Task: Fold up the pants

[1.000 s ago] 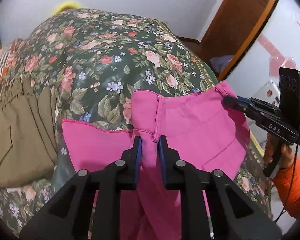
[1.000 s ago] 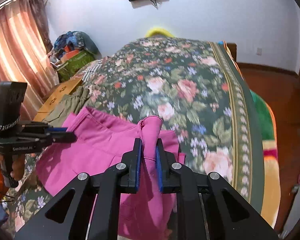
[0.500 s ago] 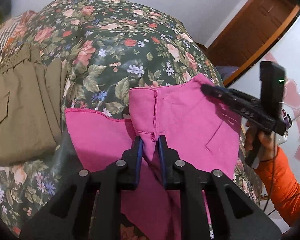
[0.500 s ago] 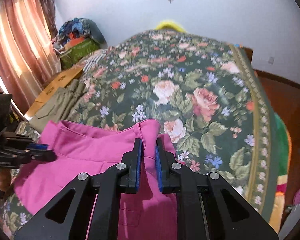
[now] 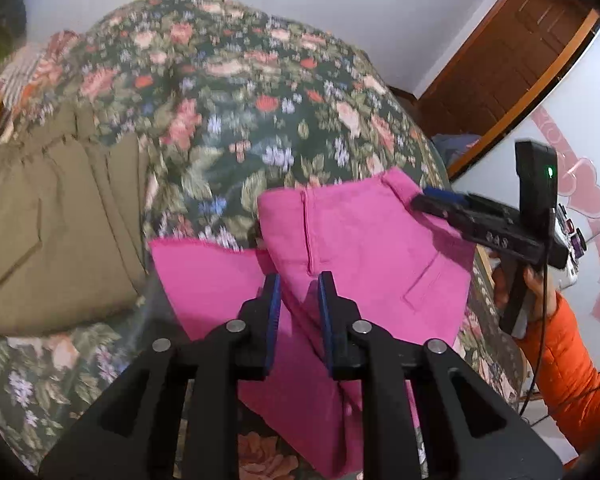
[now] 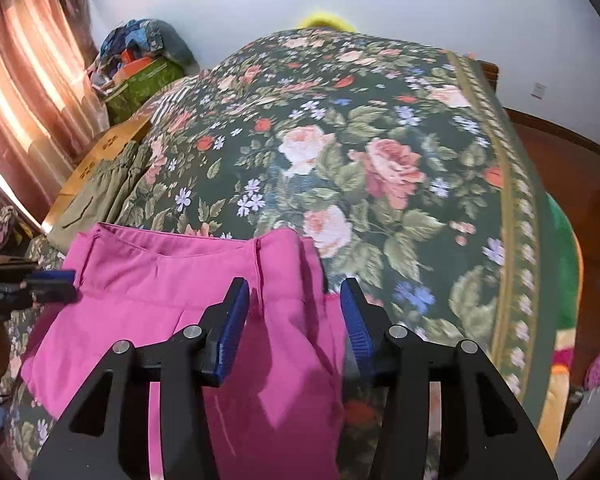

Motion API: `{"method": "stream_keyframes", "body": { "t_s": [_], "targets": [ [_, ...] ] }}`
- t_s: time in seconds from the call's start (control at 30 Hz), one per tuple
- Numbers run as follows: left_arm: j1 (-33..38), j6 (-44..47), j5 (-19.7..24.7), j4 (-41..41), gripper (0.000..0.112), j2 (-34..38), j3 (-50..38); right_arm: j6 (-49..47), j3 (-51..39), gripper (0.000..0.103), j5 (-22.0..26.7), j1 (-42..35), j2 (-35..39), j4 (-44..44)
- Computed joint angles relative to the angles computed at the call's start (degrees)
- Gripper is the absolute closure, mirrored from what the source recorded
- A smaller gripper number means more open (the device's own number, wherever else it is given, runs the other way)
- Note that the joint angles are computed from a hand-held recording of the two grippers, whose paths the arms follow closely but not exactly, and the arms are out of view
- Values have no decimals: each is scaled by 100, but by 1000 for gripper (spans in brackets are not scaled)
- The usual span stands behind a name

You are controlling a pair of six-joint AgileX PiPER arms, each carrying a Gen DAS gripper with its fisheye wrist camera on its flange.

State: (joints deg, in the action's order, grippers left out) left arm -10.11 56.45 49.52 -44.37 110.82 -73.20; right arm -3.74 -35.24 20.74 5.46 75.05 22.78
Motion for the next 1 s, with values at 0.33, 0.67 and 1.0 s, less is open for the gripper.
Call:
{"method": "stream_keyframes", "body": {
  "t_s": [0.33, 0.67, 1.0],
  "targets": [
    [-400, 489, 20, -521, 95, -371, 63, 2307, 371, 59, 402, 797, -1400, -1914],
    [-707, -1029, -317, 690, 100, 907, -1063, 2509, 502, 59, 242, 1600, -1312, -1741],
    [-516, -1339, -64, 958, 108, 1312, -1499, 2270, 577, 59, -115, 1661, -528, -1511]
  ]
}}
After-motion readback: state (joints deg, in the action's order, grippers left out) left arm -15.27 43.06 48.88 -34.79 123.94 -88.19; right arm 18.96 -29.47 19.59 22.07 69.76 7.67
